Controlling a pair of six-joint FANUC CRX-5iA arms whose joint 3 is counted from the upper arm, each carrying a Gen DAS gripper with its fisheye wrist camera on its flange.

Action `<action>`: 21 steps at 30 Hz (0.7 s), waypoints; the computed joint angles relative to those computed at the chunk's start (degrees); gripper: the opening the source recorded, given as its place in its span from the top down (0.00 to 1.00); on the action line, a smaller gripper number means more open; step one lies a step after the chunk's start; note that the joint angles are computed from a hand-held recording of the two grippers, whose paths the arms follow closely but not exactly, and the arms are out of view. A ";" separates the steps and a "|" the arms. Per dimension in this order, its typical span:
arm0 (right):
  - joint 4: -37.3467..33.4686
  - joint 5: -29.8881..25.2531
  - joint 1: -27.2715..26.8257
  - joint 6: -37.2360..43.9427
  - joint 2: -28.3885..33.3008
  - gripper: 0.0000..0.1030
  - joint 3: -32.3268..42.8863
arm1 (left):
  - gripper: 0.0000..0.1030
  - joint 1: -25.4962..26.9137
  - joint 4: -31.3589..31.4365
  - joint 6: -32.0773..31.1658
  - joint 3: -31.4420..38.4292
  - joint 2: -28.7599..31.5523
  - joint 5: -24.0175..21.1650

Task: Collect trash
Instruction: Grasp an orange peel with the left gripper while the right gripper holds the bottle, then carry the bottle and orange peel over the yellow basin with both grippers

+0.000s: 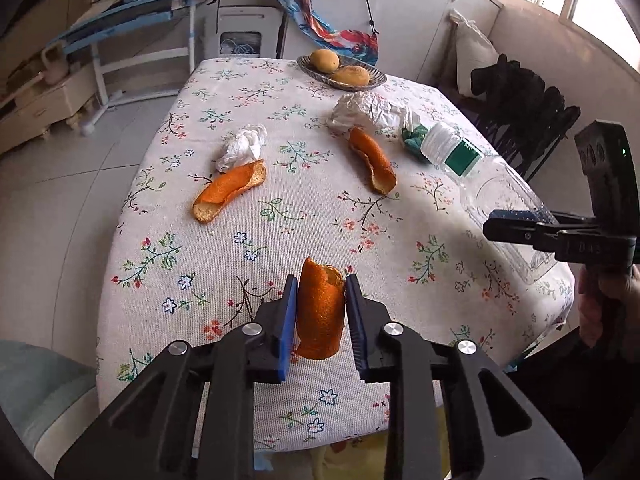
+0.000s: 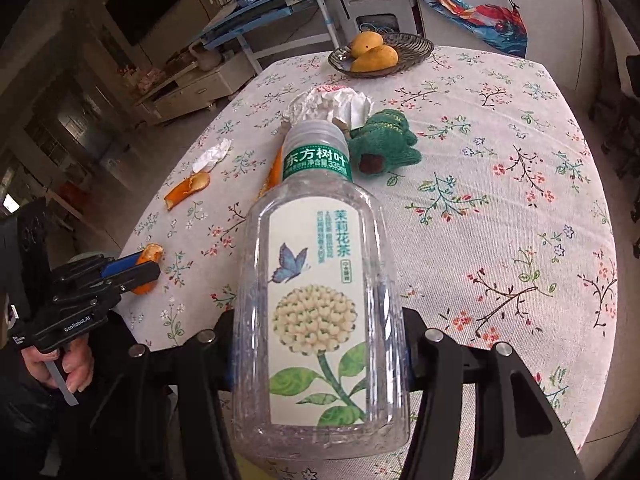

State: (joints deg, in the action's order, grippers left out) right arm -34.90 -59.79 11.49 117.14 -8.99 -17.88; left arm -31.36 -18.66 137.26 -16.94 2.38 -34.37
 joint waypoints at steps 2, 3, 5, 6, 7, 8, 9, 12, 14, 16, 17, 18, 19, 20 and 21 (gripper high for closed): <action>-4.54 -2.07 -2.66 1.58 -0.25 0.47 0.21 | 0.78 -0.81 -2.67 3.67 -0.30 -0.99 0.96; -6.25 -2.65 -3.61 1.95 -0.66 0.47 -0.03 | 0.78 -1.27 -3.91 5.61 -0.54 -1.55 1.51; -9.03 -3.92 -5.11 2.40 -1.37 0.47 -0.51 | 0.78 -2.79 -7.61 10.64 -0.39 -2.30 1.30; -10.12 -4.38 -5.69 2.59 -1.82 0.47 -0.88 | 0.78 -3.54 -9.18 12.99 -0.34 -2.60 0.98; -10.99 -4.78 -6.14 2.75 -2.40 0.47 -1.34 | 0.78 -4.26 -10.57 15.30 -0.44 -2.94 0.68; -11.70 -5.23 -6.52 2.85 -3.13 0.47 -1.83 | 0.78 -5.04 -11.89 17.47 -0.47 -3.25 0.17; -12.57 -5.64 -6.98 3.12 -3.88 0.47 -2.41 | 0.78 -5.87 -13.15 19.40 -0.41 -3.49 -0.50; -14.76 -6.83 -8.14 4.04 -6.02 0.47 -4.13 | 0.77 -8.73 -17.21 25.04 -0.23 -4.16 -2.66; -16.06 -7.99 -9.01 4.41 -7.51 0.47 -5.39 | 0.78 -10.18 -18.68 27.46 -0.44 -4.61 -3.42; -16.97 -8.97 -9.59 4.62 -8.83 0.47 -6.58 | 0.78 -11.55 -19.91 29.31 -0.64 -4.92 -4.29; -17.36 -9.47 -9.87 4.73 -9.51 0.47 -7.16 | 0.78 -12.16 -20.44 30.09 -0.76 -5.05 -4.53; -17.64 -9.79 -10.00 4.75 -10.32 0.47 -7.76 | 0.78 -12.71 -20.81 30.66 -0.83 -5.13 -4.69; -18.04 -10.22 -10.26 4.88 -11.07 0.47 -8.29 | 0.78 -13.48 -21.42 31.53 -0.89 -5.24 -5.14; -18.60 -10.74 -10.77 5.28 -11.38 0.47 -8.58 | 0.78 -14.22 -22.02 32.37 -0.82 -5.22 -5.66; -19.09 -11.34 -11.22 5.50 -11.97 0.47 -8.99 | 0.78 -14.88 -22.52 33.20 -0.83 -5.20 -5.94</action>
